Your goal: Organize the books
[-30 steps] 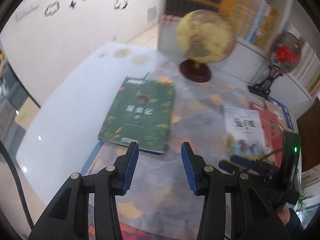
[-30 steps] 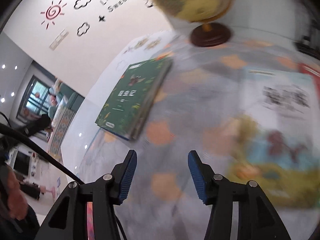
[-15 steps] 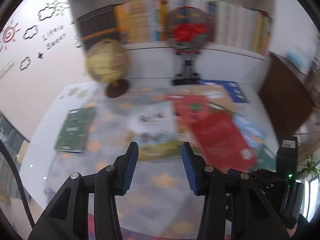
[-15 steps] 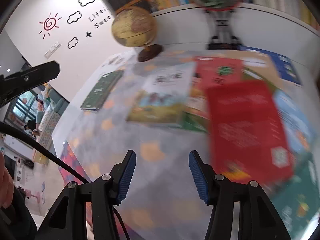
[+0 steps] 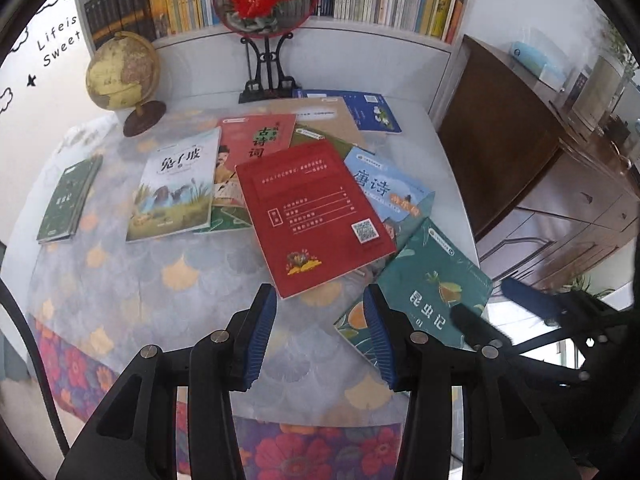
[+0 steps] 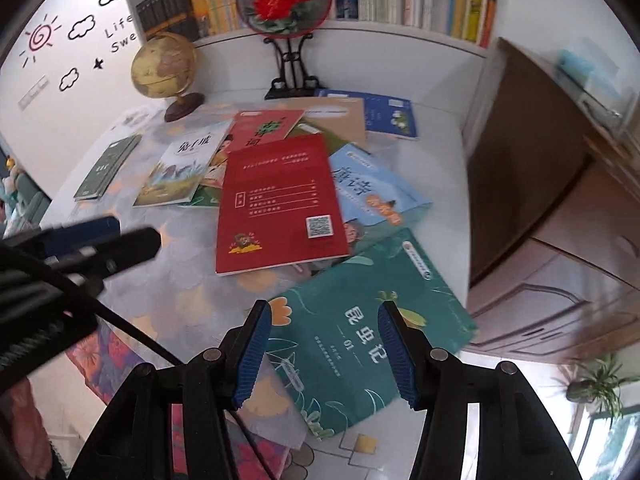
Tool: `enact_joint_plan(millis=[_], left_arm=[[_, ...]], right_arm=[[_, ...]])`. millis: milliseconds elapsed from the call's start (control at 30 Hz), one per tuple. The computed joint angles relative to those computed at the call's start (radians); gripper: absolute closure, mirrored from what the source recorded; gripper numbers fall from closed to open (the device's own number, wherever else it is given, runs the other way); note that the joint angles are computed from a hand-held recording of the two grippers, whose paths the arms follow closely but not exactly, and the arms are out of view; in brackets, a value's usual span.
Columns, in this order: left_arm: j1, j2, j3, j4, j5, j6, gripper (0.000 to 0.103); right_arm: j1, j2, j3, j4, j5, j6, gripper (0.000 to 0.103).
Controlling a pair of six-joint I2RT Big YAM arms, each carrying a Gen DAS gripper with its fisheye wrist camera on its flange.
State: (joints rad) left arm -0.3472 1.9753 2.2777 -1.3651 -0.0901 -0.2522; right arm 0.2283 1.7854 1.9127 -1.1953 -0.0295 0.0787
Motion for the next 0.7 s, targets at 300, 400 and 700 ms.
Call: enact_joint_plan(millis=[300, 400, 700], left_arm=[[0.017, 0.063, 0.121, -0.043, -0.018, 0.03, 0.06], [0.021, 0.089, 0.171, -0.061, -0.025, 0.041, 0.06], [0.027, 0.159, 0.302, -0.109, -0.045, 0.063, 0.06]], right_arm=[[0.039, -0.012, 0.039, 0.001, 0.141, 0.004, 0.05], [0.048, 0.003, 0.068, -0.013, 0.186, 0.013, 0.05], [0.049, 0.031, 0.124, -0.017, 0.228, 0.018, 0.05]])
